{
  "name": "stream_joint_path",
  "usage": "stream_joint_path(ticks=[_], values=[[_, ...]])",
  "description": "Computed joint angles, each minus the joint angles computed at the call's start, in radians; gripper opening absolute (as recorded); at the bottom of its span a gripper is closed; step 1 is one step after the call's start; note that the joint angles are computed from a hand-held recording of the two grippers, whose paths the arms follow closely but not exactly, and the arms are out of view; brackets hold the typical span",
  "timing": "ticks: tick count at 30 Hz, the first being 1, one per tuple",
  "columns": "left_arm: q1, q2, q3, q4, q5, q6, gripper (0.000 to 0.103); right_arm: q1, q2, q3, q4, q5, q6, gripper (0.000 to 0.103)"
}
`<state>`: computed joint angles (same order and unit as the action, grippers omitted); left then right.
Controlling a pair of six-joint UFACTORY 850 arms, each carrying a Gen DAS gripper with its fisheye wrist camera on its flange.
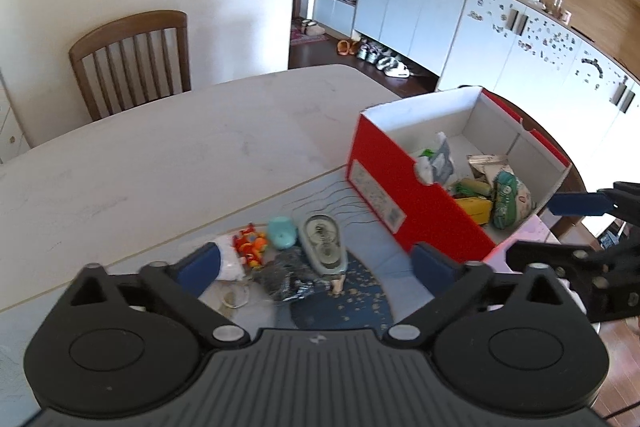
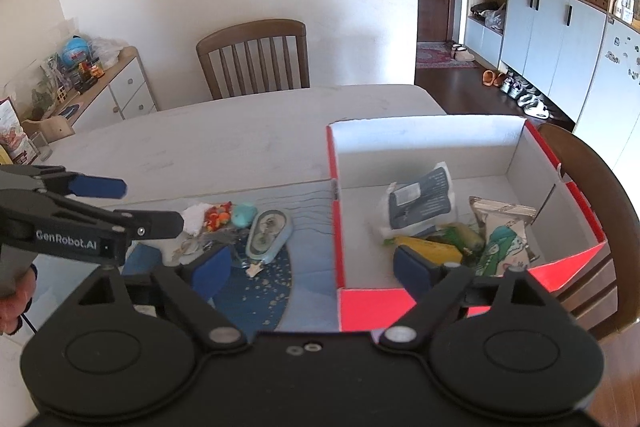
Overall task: Organize objects
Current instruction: 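Withdraw both tools from the box toward the remaining items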
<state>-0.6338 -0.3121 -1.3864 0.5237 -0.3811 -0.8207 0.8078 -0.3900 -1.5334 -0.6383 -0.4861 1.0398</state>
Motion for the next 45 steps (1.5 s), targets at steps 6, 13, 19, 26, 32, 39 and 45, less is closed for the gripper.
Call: stream_joint_path(ticks=[6,13,19,26,32,39,45], values=[[0.018,0.028,0.057,0.036,0.023,-0.015,0.103,0.02,-0.016,0.002,0.022,0.009,0.005,0.095],[0.028,0.048,0.133,0.155,0.034,-0.111,0.103,0.048,-0.056,-0.006,0.139,0.039,-0.11,0.095],[0.06,0.06,0.193,0.224,0.024,-0.191,0.103,0.072,-0.107,-0.028,0.25,0.042,-0.209,0.095],[0.102,0.064,0.253,0.214,0.042,-0.195,0.103,0.09,-0.16,-0.058,0.318,0.022,-0.296,0.094],[0.104,0.035,0.236,0.2,0.091,-0.141,0.103,0.101,-0.193,-0.07,0.324,0.013,-0.318,0.09],[0.091,-0.046,0.149,0.334,0.081,-0.226,0.103,0.107,-0.223,-0.094,0.302,0.007,-0.306,0.085],[0.112,-0.111,0.074,0.324,0.064,-0.301,0.103,0.109,-0.233,-0.1,0.281,0.01,-0.299,0.08]])
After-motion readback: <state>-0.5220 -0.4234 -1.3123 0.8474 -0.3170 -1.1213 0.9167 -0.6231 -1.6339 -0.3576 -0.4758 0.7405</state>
